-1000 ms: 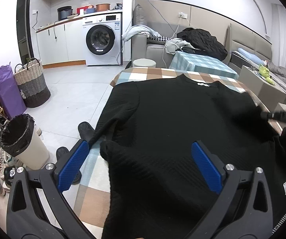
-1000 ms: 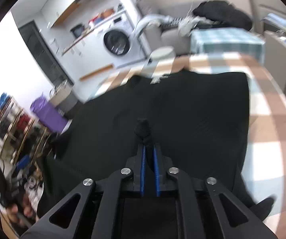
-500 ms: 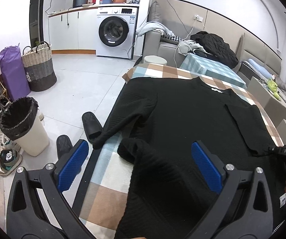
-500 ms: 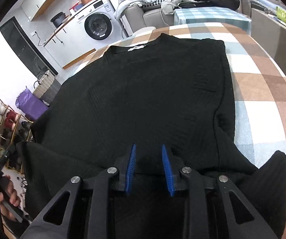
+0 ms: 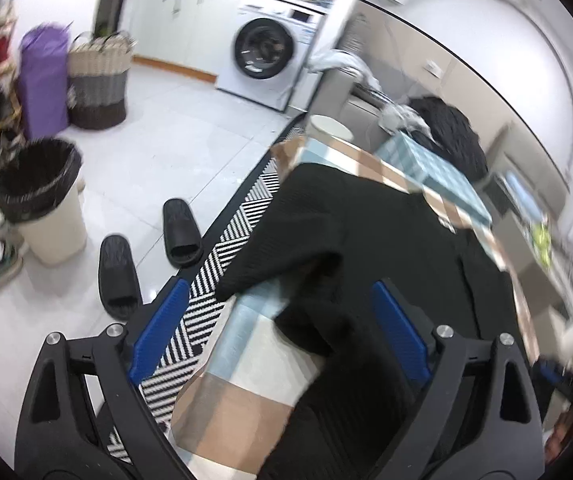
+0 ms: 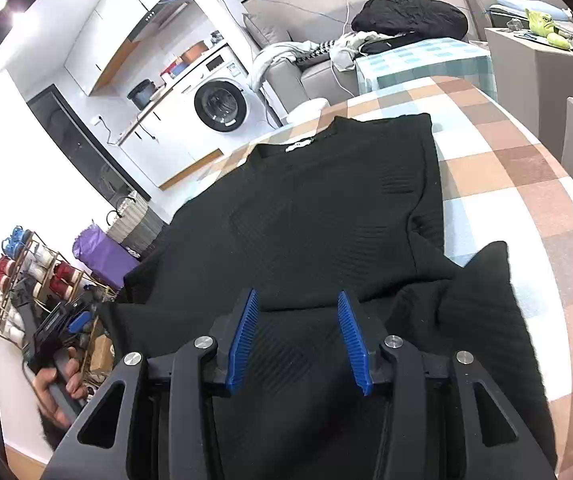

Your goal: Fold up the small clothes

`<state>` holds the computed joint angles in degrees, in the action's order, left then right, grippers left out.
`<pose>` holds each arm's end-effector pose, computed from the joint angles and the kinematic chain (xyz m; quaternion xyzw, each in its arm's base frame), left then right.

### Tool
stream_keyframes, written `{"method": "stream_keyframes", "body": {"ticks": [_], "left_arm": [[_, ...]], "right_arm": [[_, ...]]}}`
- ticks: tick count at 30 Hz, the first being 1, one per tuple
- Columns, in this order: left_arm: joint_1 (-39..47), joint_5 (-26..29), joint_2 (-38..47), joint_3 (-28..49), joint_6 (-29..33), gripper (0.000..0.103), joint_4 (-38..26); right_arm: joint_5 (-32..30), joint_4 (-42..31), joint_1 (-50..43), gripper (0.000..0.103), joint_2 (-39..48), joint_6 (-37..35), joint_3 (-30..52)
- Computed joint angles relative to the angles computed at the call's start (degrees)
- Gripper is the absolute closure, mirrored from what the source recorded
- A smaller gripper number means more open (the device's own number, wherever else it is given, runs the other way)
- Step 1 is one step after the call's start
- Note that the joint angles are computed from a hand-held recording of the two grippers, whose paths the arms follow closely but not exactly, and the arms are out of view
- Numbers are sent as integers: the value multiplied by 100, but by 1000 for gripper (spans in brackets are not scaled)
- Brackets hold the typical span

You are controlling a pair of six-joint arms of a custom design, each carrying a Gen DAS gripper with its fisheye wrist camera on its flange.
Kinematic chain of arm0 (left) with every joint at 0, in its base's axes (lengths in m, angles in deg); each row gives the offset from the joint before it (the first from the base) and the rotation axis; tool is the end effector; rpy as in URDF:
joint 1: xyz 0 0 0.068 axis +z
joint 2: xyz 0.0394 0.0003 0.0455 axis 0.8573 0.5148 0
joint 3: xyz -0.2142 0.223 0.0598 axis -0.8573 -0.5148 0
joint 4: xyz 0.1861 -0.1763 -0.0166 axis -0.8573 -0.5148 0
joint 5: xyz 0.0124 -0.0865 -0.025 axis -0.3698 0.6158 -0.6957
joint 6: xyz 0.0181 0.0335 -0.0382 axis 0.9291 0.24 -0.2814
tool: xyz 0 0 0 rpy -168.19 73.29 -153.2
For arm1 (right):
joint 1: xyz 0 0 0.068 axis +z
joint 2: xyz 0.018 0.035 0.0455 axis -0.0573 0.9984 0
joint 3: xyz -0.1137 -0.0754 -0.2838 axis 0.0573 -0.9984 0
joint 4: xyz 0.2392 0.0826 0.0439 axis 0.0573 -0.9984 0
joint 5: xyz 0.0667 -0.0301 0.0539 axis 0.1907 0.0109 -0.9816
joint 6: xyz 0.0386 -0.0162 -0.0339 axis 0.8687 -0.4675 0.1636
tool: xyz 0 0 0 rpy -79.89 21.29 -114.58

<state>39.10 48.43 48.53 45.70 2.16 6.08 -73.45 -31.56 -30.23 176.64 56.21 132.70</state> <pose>0.1827 -0.0542 0.2771 -0.2585 0.8686 -0.0880 0.4134 0.3407 -0.1463 0.1759 -0.0081 0.9129 0.2471 0.3248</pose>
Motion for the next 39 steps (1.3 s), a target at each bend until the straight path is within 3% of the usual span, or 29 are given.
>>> {"method": "stream_keyframes", "body": {"ticks": [2,5,11,16,27,39], "left_arm": [[529,484,-13,-57,41,21,78],[1289,1336,176,-62,177,24,152],[1883,2181,960,-65,313,33,541],[1914,2428,1751,-30,-61,39,938],[2095,2906,3011,-113,-886,42,2210],[2697,3745,2913,-383,-1063,44,2742]], "right_arm": [[14,-115,-86,59,-39,-76,40],[-49,-257,-196,59,8,-89,152],[-109,-449,-306,59,108,-60,321],[-90,-562,-333,59,153,-128,415],[65,-820,-487,55,181,-182,591],[-5,-1001,-648,51,214,-174,716]]}}
